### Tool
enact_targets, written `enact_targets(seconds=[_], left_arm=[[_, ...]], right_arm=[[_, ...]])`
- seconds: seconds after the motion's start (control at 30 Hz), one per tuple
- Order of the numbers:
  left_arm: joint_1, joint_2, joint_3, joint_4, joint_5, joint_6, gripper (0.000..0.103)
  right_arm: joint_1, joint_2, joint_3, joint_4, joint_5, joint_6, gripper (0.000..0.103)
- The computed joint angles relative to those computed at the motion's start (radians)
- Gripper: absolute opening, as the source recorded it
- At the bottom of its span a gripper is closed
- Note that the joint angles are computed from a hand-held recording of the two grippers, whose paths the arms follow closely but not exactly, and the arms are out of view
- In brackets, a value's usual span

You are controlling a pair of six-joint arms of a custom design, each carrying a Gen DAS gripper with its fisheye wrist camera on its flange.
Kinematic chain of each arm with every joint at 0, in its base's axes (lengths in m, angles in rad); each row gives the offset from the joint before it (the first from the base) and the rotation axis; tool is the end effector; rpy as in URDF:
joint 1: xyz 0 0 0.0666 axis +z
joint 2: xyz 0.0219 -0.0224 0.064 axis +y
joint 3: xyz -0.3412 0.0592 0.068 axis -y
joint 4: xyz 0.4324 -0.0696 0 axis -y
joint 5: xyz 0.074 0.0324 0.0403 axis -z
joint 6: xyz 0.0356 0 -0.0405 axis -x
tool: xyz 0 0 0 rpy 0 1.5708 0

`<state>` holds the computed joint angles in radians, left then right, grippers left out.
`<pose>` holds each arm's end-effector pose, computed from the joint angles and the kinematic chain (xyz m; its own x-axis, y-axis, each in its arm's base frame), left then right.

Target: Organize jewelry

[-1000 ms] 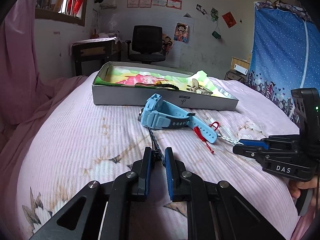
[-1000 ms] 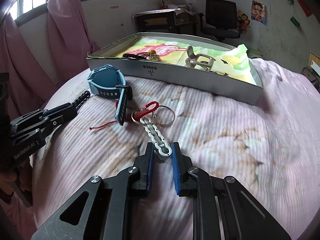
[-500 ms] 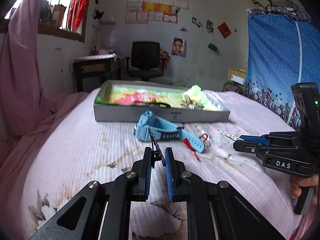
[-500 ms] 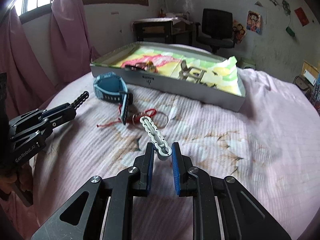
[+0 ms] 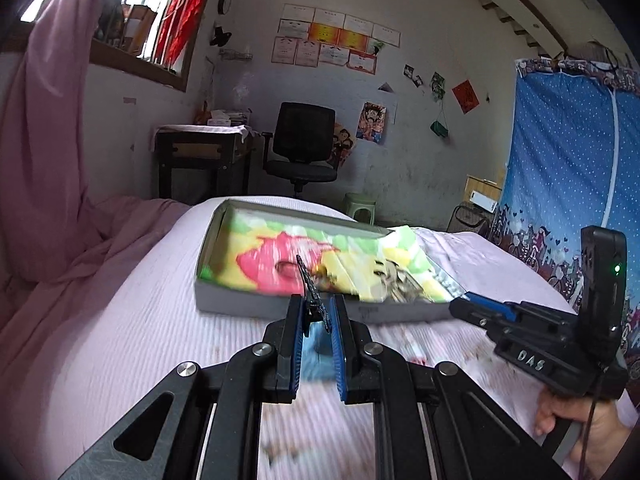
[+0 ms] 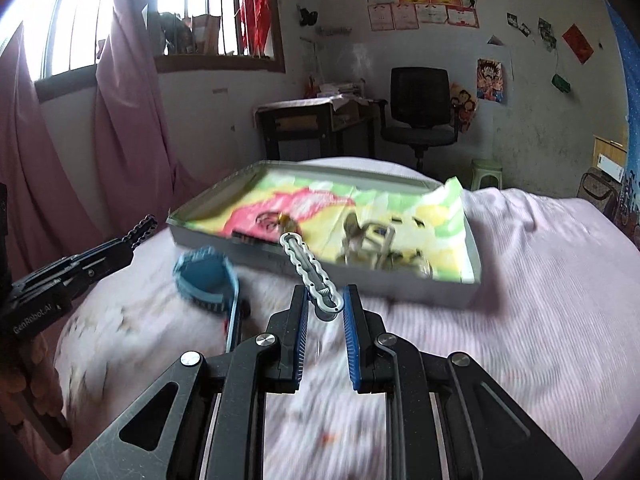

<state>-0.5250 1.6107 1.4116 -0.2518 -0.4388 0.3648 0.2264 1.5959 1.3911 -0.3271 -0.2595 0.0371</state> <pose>0.5463 -0.2994 0.3368 -0.3961 -0.1438 -0.9069 -0.0198 0.9888 -0.1481 0.5975 0.1466 0.3269 -0.4779 -0.1469 -0.8661 -0.4505 0.8874 0.0981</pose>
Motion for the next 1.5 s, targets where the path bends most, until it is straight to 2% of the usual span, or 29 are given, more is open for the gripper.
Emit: enact_targets(seconds=[0.1,0.2,0.33,0.47,0.63,0.73,0.97,1.13,1.37,1.5], left_arm=[[0.022,0.058,0.094,-0.047,0.023,-0.006,0.013],[0.048,0.134,0.212,-0.134,0.066,0.021,0.013],[0.081,0.238,0.365,-0.277,0.121,0.08,0.013],[0.105,0.308,0.456,-0.385,0.173,0.153,0.013],[0.116,0.347,0.495,-0.444,0.202,0.196,0.013],[0.119,0.361,0.51,-0.462,0.213,0.2,0.013],[0.109,0.385,0.552,-0.509,0.182,0.156,0.013],[0.103,0.382,0.548,-0.512,0.165,0.141,0.013],[0.101,0.34,0.489,-0.47,0.175,0.141,0.016],[0.094,0.281,0.405,-0.4,0.167,0.137,0.029]], right_arm=[[0.014,0.06,0.08,-0.025,0.036,-0.013,0.016],[0.023,0.12,0.158,-0.047,0.053,-0.034,0.016],[0.038,0.196,0.257,-0.071,0.066,-0.021,0.016],[0.041,0.25,0.321,-0.126,0.066,-0.017,0.016],[0.033,0.286,0.361,-0.176,0.051,-0.032,0.016],[0.032,0.293,0.365,-0.184,0.049,-0.032,0.016],[0.026,0.31,0.384,-0.207,0.034,-0.047,0.016],[0.022,0.317,0.392,-0.215,0.026,-0.05,0.016],[0.016,0.306,0.378,-0.213,0.029,-0.055,0.026],[0.012,0.27,0.327,-0.165,0.03,-0.06,0.038]])
